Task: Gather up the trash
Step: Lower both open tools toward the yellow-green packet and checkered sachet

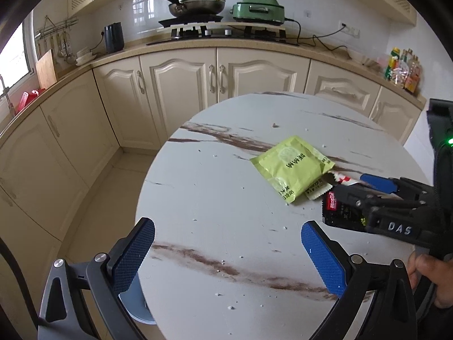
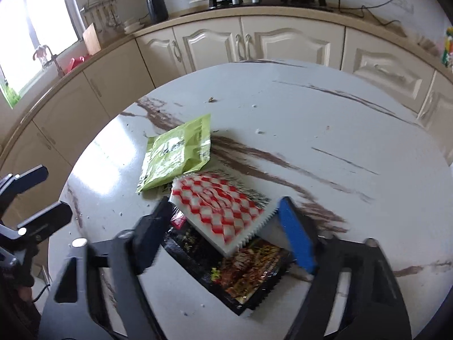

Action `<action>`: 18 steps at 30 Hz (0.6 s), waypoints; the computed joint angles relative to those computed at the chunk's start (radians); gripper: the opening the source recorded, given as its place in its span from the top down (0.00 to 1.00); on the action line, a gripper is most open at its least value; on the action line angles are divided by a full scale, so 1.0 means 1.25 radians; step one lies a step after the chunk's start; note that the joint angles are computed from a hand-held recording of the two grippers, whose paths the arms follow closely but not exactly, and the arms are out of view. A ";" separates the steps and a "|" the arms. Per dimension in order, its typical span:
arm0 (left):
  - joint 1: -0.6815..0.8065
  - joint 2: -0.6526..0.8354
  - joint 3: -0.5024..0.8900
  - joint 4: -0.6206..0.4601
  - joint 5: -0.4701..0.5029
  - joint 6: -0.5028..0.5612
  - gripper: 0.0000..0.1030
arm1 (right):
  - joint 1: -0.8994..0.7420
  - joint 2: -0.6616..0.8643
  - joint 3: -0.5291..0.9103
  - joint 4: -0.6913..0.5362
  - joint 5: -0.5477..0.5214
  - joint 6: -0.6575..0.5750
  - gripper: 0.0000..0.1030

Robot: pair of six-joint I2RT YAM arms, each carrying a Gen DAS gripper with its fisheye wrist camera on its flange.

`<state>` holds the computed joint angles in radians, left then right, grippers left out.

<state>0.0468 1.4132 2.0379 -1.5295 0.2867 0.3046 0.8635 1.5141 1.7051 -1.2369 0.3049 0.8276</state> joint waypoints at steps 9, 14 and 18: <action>-0.062 -0.003 -0.023 0.013 -0.023 -0.018 0.01 | -0.009 -0.006 0.006 -0.017 0.014 -0.006 0.59; -0.102 0.009 -0.028 0.026 -0.056 -0.041 0.01 | -0.020 0.014 0.032 -0.035 0.010 -0.039 0.78; -0.117 0.023 -0.028 0.033 -0.072 -0.043 0.01 | -0.025 0.040 0.064 -0.061 -0.001 -0.072 0.86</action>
<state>-0.0997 1.4424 2.0030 -1.4887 0.1972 0.2506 0.8320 1.5639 1.7853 -1.3135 0.3041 0.7381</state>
